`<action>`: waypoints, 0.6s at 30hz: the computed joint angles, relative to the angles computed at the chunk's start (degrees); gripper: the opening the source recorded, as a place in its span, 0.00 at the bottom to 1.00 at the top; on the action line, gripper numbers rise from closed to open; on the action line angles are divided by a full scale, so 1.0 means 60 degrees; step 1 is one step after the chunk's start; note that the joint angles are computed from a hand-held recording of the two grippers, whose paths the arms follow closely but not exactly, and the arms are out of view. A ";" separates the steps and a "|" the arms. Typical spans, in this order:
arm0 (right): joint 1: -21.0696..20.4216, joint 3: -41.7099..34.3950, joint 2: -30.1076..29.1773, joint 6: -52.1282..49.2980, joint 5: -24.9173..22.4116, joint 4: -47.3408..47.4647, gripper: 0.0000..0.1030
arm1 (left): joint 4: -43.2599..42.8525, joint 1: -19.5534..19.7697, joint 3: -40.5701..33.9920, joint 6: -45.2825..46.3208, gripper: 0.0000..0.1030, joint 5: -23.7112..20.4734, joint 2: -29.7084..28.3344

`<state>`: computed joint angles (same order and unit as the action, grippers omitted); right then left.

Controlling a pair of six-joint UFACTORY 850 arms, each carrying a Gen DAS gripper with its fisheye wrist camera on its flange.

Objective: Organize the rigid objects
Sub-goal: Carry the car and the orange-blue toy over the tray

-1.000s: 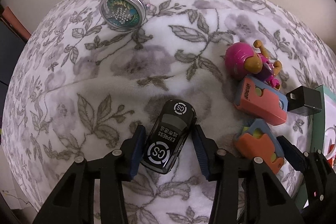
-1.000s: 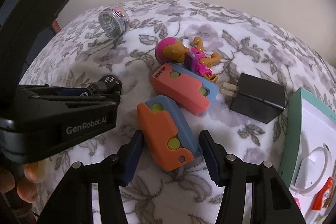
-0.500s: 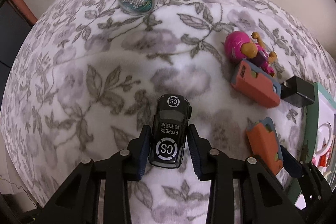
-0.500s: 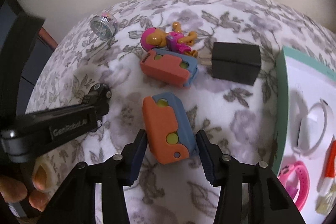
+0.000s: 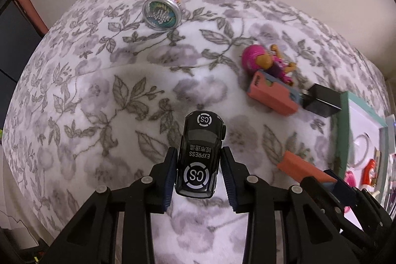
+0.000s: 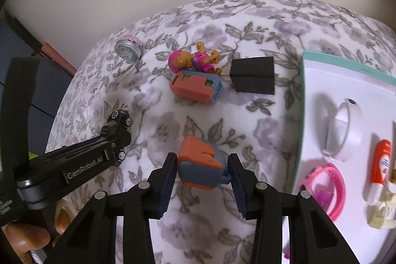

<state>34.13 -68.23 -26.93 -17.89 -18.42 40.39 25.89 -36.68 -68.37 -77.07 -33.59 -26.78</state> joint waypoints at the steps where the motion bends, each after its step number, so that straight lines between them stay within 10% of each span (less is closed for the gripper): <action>1: -0.0024 0.0078 0.0092 -0.0048 -0.0004 0.0044 0.43 | 0.0055 -0.0056 -0.0029 -0.0013 0.36 -0.0071 0.0035; 18: -0.0615 0.2034 0.2872 0.3838 0.1089 -0.3850 0.43 | 0.1463 -0.1538 -0.0923 -0.0567 0.36 -0.0310 0.0453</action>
<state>30.44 -56.03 -9.70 5.14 -11.89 17.28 34.67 -45.91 -73.92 -80.47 -35.45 -24.07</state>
